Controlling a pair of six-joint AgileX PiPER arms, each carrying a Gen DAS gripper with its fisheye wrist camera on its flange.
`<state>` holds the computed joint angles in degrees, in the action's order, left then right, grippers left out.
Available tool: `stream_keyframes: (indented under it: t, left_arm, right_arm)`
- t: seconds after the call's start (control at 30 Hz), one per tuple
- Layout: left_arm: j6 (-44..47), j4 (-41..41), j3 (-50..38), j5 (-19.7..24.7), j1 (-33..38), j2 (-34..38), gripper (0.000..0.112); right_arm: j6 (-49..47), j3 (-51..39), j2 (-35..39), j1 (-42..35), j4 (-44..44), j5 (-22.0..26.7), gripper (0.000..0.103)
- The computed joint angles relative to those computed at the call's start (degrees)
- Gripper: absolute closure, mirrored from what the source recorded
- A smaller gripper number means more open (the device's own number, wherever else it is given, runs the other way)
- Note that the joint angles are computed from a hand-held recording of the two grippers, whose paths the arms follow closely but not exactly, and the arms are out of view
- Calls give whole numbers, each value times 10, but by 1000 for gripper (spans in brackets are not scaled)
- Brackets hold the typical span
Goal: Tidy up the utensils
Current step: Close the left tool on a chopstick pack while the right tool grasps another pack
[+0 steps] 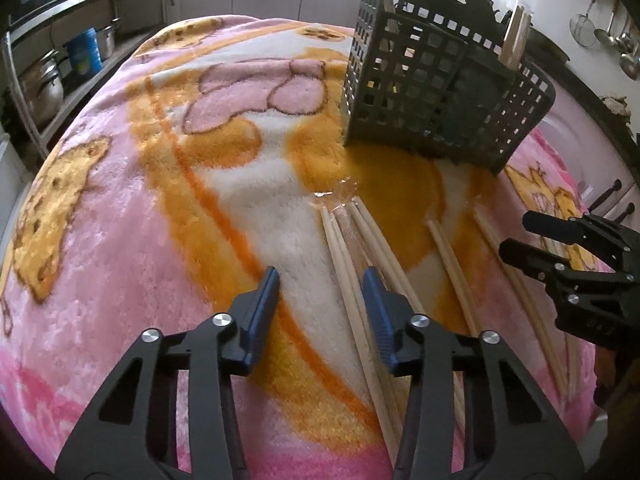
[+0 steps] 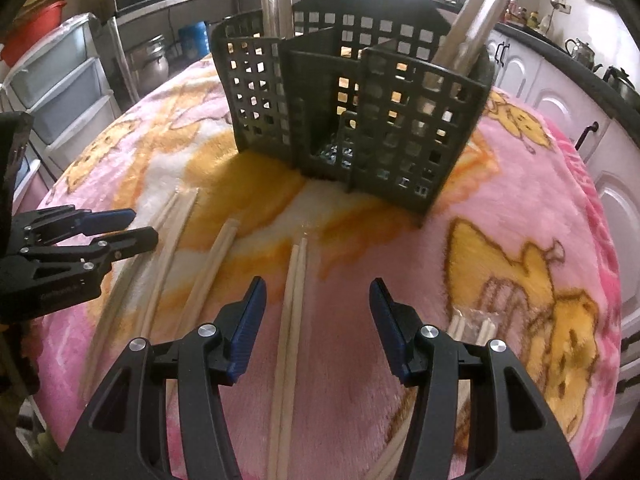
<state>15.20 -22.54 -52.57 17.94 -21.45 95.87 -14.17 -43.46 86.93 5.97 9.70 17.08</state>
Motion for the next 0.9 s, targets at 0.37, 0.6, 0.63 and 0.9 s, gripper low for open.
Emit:
stream_keyframes:
  t: [0.37,0.6,0.63,0.9]
  left_arm:
    - [152,-156,-26,76,67,16,91]
    - [156,-170,-70,108,74,49,90]
    - [149,-164,-77,112,73,52,90]
    - [66,-69,-153,150,56,93,90]
  right_arm:
    - [83,-89,82,32,-80,54,56]
    - [62,-135,109,24,-46,94,68]
    - [55,-139,111,23,-39,99,69]
    - [13,-158,123,18,2,120,82]
